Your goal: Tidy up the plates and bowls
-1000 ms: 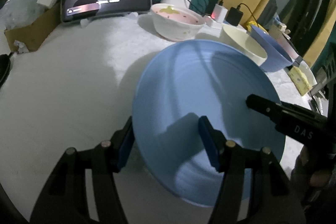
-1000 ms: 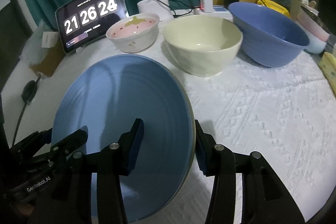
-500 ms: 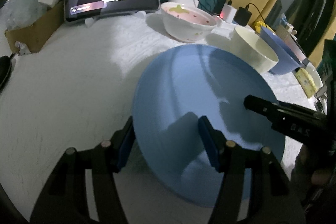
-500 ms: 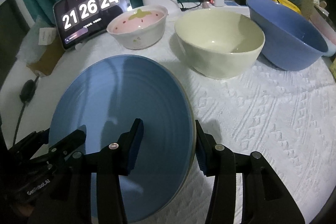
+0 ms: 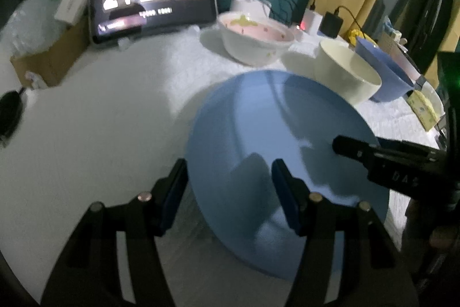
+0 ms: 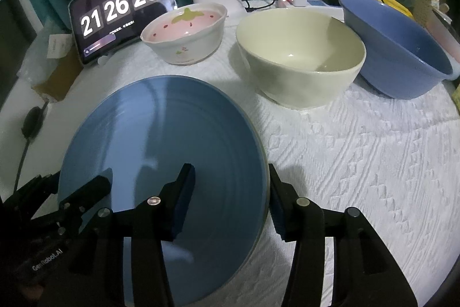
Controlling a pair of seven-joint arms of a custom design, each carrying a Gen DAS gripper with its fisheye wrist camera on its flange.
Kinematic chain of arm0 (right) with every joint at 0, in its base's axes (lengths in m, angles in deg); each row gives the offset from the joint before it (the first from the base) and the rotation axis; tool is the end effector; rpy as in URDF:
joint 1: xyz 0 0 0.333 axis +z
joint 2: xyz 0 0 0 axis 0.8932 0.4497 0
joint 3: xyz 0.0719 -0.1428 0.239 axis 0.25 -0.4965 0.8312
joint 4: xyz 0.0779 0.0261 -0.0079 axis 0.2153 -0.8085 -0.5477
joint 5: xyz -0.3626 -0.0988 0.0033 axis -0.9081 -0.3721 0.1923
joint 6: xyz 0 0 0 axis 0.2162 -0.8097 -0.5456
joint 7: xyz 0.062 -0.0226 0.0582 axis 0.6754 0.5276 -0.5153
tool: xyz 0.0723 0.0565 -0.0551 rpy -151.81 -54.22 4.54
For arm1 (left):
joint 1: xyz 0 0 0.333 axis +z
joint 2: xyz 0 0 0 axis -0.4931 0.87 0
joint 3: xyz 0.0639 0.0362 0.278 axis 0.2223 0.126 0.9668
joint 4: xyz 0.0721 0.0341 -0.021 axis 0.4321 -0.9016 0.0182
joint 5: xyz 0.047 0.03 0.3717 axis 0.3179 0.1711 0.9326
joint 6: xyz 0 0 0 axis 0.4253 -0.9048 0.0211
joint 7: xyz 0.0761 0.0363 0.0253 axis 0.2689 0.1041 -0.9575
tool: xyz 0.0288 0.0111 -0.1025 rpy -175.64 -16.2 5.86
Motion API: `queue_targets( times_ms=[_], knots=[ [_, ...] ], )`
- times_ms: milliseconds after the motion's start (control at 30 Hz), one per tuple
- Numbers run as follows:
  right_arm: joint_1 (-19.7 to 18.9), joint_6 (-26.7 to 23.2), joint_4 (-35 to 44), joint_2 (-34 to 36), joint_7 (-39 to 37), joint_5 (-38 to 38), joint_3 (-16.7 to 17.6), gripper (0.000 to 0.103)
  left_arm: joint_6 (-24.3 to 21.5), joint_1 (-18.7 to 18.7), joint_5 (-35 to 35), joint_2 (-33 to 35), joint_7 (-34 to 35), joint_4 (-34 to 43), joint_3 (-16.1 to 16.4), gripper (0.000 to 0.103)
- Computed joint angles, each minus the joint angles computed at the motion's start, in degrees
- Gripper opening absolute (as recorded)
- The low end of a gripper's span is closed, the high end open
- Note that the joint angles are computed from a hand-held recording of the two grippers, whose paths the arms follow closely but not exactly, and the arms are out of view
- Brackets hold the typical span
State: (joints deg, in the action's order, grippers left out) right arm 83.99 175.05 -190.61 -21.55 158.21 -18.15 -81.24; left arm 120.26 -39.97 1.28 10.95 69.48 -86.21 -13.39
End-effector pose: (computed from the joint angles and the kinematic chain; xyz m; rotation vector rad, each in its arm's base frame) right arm 0.5916 0.2193 0.4393 -1.6104 2.0805 -0.4455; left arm 0.6296 -0.2955 0.4405 -1.5103 2.2582 -0.9508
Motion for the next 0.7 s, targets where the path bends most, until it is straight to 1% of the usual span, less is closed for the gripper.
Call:
queue_targets(
  times_ms=[233,467,633,700],
  knots=[
    [-0.07,1.06,-2.34,-1.92,0.9,-1.09,-0.02,0.051,1.44,-0.69,1.39,-1.35,-1.64,-1.41,0.74,0.062],
    [-1.16,2.27,-5.74,-4.89,3.18,-3.21,0.4,0.051,2.26,-3.02,6.08,-2.92,-7.11,-2.89,3.32,0.062],
    [-2.33,3.23,-7.92,-6.9,4.7,-4.79,1.01,0.051,2.48,-3.51,8.34,-3.5,-10.12,-3.17,3.85,0.062],
    [-2.82,3.66,-8.89,-7.82,5.41,-5.48,1.26,0.051,2.84,-3.08,8.11,-3.82,-10.35,-3.45,3.26,0.062]
  ],
)
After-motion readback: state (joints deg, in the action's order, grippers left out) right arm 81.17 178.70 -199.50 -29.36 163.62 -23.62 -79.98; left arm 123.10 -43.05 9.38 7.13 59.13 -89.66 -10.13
